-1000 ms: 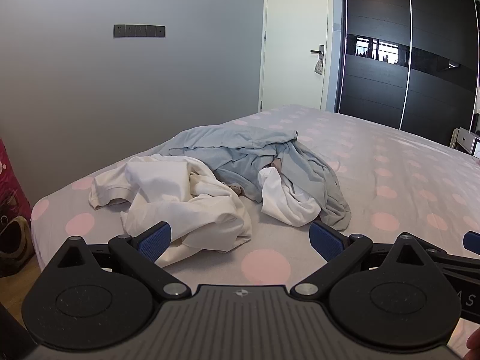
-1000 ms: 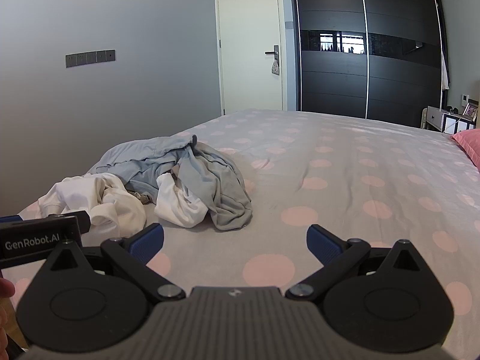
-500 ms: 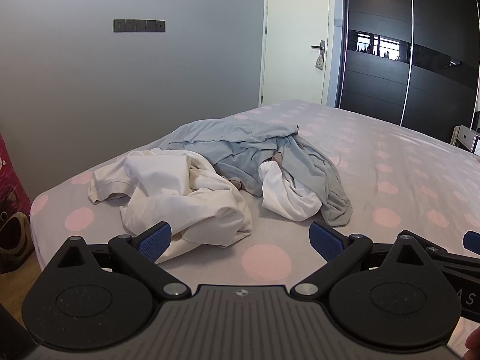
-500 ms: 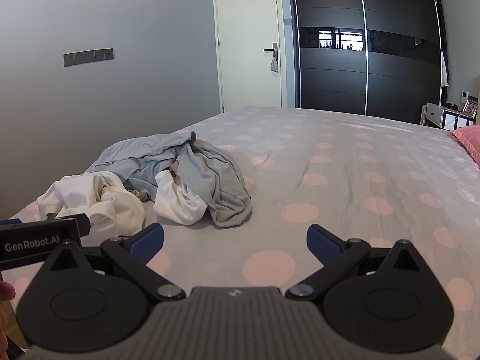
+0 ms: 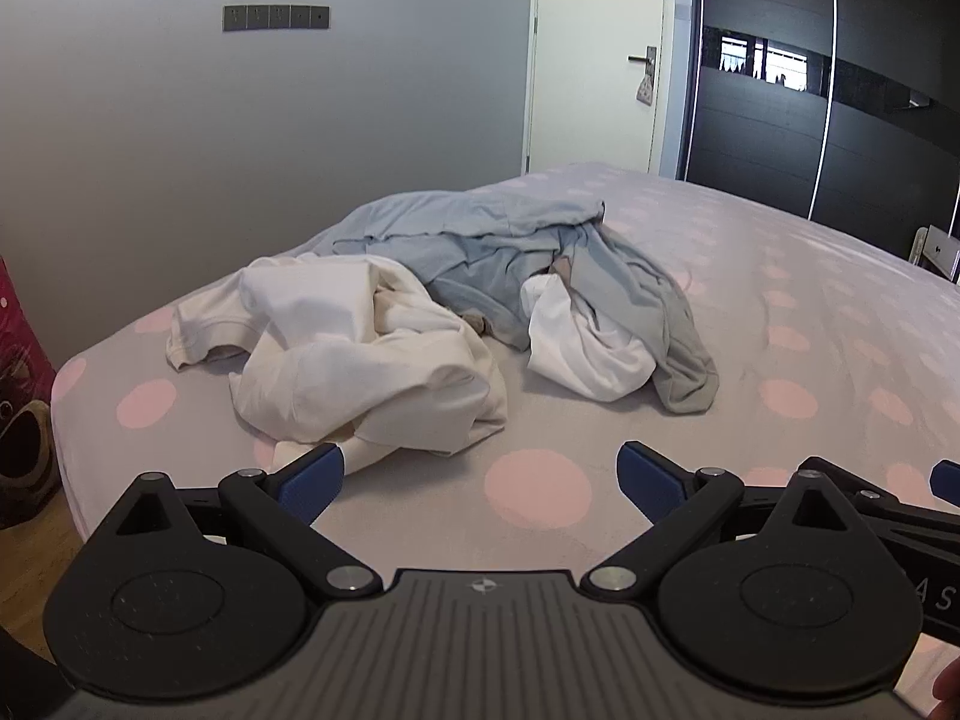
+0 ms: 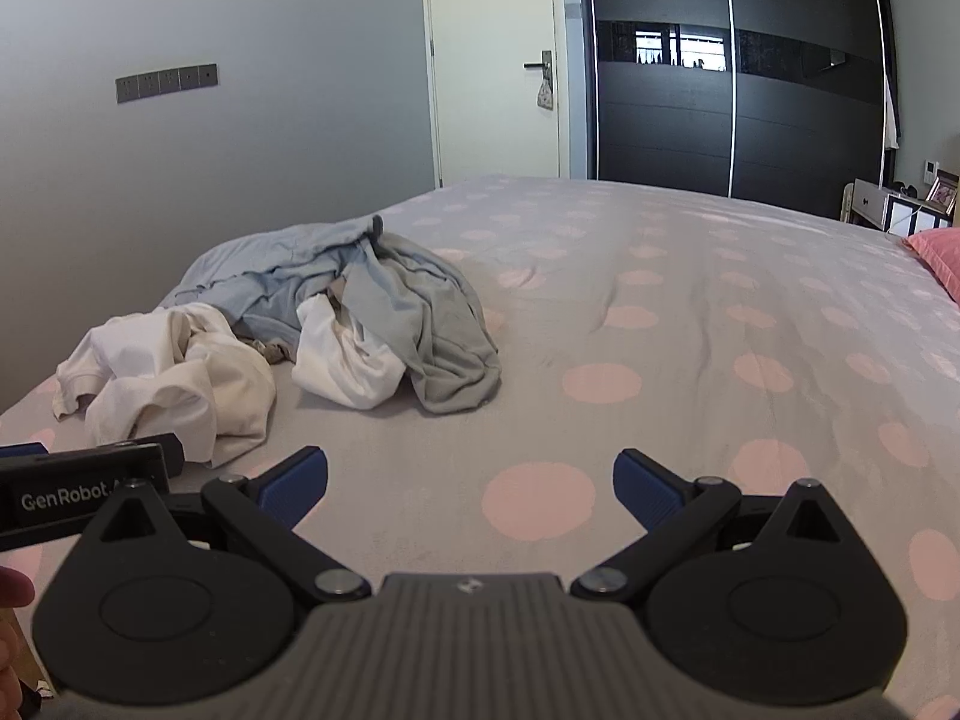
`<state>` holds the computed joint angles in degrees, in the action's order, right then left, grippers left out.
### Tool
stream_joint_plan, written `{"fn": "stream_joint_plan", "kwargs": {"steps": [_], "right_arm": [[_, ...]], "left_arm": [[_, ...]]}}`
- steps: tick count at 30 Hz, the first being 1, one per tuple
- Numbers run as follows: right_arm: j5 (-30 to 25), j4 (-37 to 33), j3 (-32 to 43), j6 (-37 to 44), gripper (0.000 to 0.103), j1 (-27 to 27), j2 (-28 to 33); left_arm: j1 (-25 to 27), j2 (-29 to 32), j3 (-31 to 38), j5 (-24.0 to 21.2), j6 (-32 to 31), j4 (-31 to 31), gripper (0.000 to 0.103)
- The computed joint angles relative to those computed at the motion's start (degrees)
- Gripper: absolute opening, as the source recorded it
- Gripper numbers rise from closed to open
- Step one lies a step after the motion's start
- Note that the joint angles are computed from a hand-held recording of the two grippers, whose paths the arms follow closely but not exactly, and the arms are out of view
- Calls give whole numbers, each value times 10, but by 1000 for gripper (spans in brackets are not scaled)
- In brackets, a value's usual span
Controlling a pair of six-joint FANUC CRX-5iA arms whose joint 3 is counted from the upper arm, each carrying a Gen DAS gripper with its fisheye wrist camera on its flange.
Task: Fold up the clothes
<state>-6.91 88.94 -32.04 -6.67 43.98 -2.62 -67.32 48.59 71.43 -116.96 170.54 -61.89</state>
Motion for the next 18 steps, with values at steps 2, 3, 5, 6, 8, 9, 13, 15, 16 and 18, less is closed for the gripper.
{"fn": "stream_joint_plan", "kwargs": {"steps": [2,3,5,6,8,9,13,15,16,18], "right_arm": [[-13,-53,7,45,102,17,10],[-19,-82,12,68,102,26,15],[-30,-136,22,112,102,42,25],[-32,-151,26,125,102,47,30],[-36,-181,35,151,102,57,41],[-39,-196,40,164,102,61,46],[-27,-205,56,179,102,69,64],[-11,-211,65,186,102,74,72],[-1,-210,70,186,102,75,76],[16,-205,80,187,102,79,85]], "left_arm": [[6,-3,-9,2,7,13,99],[8,-5,-15,2,11,20,99],[15,-10,-29,5,20,34,98],[18,-13,-37,6,26,42,98],[24,-20,-53,7,40,58,98],[26,-24,-63,9,48,65,98],[35,-43,-101,9,64,77,97],[38,-50,-113,-3,66,75,97],[40,-53,-119,-11,69,74,95],[43,-59,-130,-31,80,71,94]]}}
